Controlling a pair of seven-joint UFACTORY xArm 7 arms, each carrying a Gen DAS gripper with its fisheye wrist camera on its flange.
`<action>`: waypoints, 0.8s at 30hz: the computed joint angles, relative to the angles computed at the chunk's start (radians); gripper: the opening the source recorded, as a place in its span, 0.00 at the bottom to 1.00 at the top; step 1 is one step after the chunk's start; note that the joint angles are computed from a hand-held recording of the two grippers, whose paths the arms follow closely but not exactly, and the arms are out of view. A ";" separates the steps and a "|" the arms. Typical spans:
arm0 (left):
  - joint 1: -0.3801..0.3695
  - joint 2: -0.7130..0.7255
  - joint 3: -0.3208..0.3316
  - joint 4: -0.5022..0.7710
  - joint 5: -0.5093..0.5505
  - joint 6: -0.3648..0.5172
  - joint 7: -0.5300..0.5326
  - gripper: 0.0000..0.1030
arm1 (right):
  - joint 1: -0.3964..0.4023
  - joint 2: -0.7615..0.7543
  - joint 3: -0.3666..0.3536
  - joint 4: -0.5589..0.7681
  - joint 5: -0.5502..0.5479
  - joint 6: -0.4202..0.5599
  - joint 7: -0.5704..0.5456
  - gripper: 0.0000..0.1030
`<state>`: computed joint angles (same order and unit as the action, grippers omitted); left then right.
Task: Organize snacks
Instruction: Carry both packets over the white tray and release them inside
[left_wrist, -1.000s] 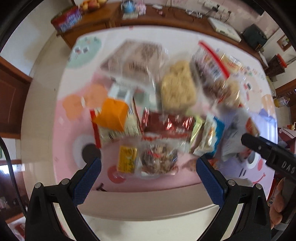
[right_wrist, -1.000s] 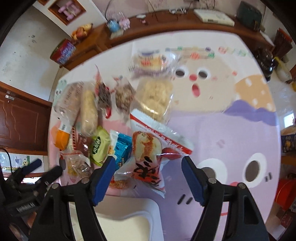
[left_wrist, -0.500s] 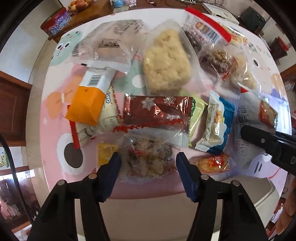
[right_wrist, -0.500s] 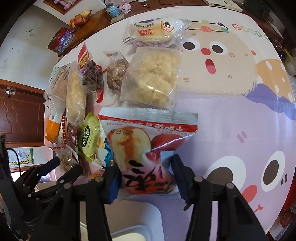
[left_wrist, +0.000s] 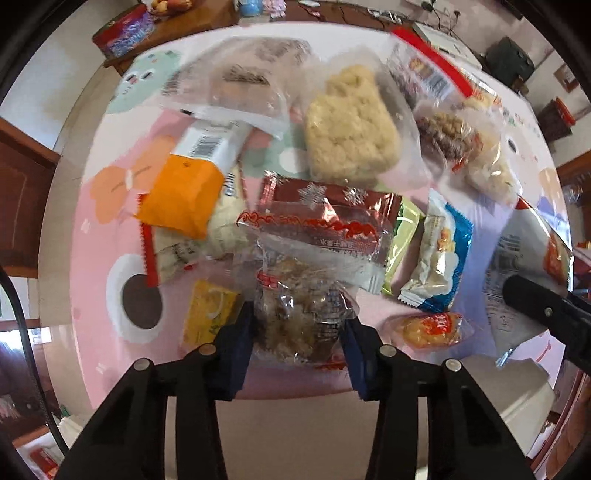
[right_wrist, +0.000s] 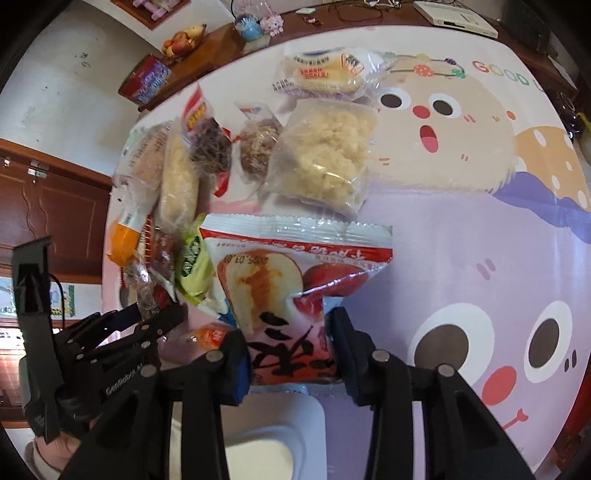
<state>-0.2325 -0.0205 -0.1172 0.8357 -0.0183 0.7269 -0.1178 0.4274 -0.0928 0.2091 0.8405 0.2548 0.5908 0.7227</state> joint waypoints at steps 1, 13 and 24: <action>0.001 -0.021 0.002 -0.009 -0.005 -0.004 0.007 0.41 | -0.001 -0.022 0.003 -0.010 -0.011 -0.002 0.016 0.38; 0.017 -0.486 0.045 -0.078 -0.059 0.096 0.119 0.41 | -0.041 -0.261 0.119 0.026 -0.347 0.138 0.396 0.38; 0.095 -0.820 0.144 -0.067 -0.085 0.327 0.239 0.41 | 0.034 -0.256 0.261 0.285 -0.449 0.376 0.553 0.38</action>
